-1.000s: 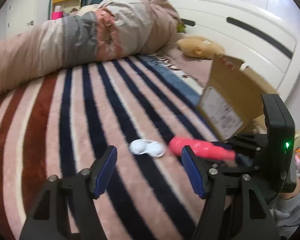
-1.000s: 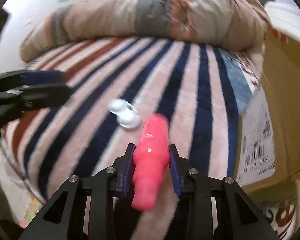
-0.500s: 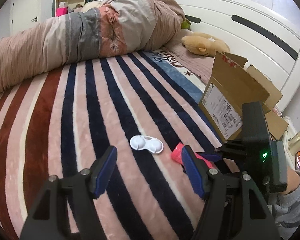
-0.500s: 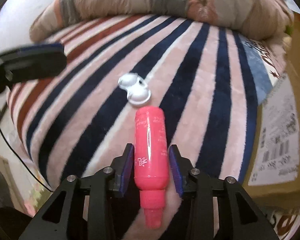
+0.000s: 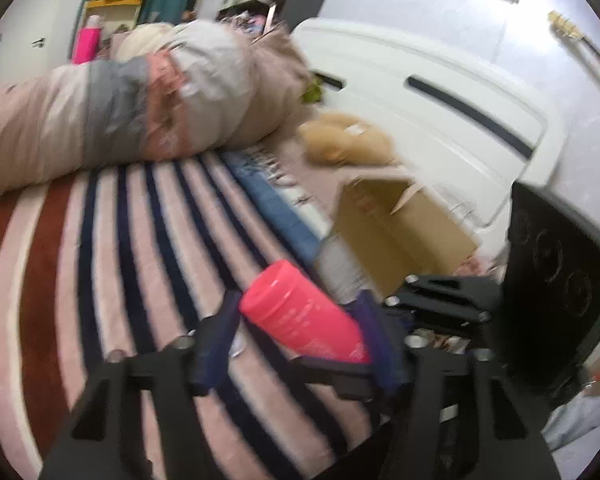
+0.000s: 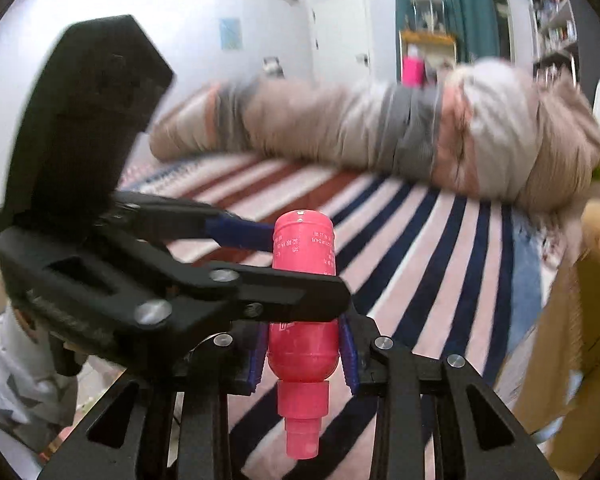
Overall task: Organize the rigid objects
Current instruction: 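Lower the pink spray bottle into the box and open the right tool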
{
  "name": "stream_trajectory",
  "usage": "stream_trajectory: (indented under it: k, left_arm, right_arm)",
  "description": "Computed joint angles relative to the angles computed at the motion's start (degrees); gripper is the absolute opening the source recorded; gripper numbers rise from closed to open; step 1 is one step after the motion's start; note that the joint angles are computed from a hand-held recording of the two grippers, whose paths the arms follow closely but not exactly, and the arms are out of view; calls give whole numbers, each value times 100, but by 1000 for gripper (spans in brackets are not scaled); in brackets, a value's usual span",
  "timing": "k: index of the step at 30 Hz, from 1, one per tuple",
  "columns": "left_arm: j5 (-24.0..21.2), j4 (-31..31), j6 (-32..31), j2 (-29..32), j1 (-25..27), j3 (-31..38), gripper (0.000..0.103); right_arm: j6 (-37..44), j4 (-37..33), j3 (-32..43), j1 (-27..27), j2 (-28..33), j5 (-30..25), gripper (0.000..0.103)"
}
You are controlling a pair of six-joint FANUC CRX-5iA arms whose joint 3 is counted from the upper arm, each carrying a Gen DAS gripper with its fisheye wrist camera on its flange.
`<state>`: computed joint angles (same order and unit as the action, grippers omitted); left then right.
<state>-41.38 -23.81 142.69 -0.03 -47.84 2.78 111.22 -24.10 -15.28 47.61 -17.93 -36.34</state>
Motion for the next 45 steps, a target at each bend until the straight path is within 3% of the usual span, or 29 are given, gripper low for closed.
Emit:
stream_trajectory:
  k: [2, 6, 9, 15, 21, 27, 31, 34, 36, 37, 39, 43, 45]
  left_arm:
    - [28, 71, -124, 120, 1, 251, 48]
    - [3, 316, -598, 556, -15, 903, 48]
    - [33, 905, -1199, 986, 70, 1381, 48]
    - [-548, 918, -1527, 2086, -114, 2986, 39]
    - [-1538, 896, -2177, 3410, -315, 4987, 33]
    - [-1814, 1596, -2869, 4322, -157, 5947, 32]
    - [-2198, 1732, -3044, 4731, -115, 6472, 32]
    - [-2742, 1732, -3051, 5149, -98, 7175, 32]
    - [-3007, 1493, -3038, 5278, -153, 7461, 37]
    - [-3131, 1359, -3015, 5313, -183, 7566, 42]
    - [-3123, 1012, -2806, 5156, -250, 7375, 60]
    - [-2549, 831, -2389, 4429, -229, 6227, 61]
    - [-2494, 511, -2077, 4075, -277, 5816, 68]
  right_arm:
    - [-25, 63, -138, -53, -231, 175, 26]
    - [735, -796, -23, -747, -397, -3, 26]
    - [1650, -1746, 51, -1513, -523, -289, 26]
    - [2379, -2612, 107, -2732, -582, -721, 26]
    - [1997, -2292, 253, -3287, -351, -946, 26]
    - [1490, -1980, 482, -3689, 125, -1401, 27]
    - [1031, -1311, 425, -3406, 285, -1283, 27]
    - [524, -721, 288, -3078, 297, -1065, 27]
    - [247, -405, 210, -2935, 293, -939, 29]
    - [126, -294, 182, -2891, 285, -900, 33]
    - [15, -235, 143, -2862, 260, -849, 41]
    - [-193, -78, 57, -2765, 134, -775, 44]
    - [-218, -123, 42, -2735, 55, -782, 45]
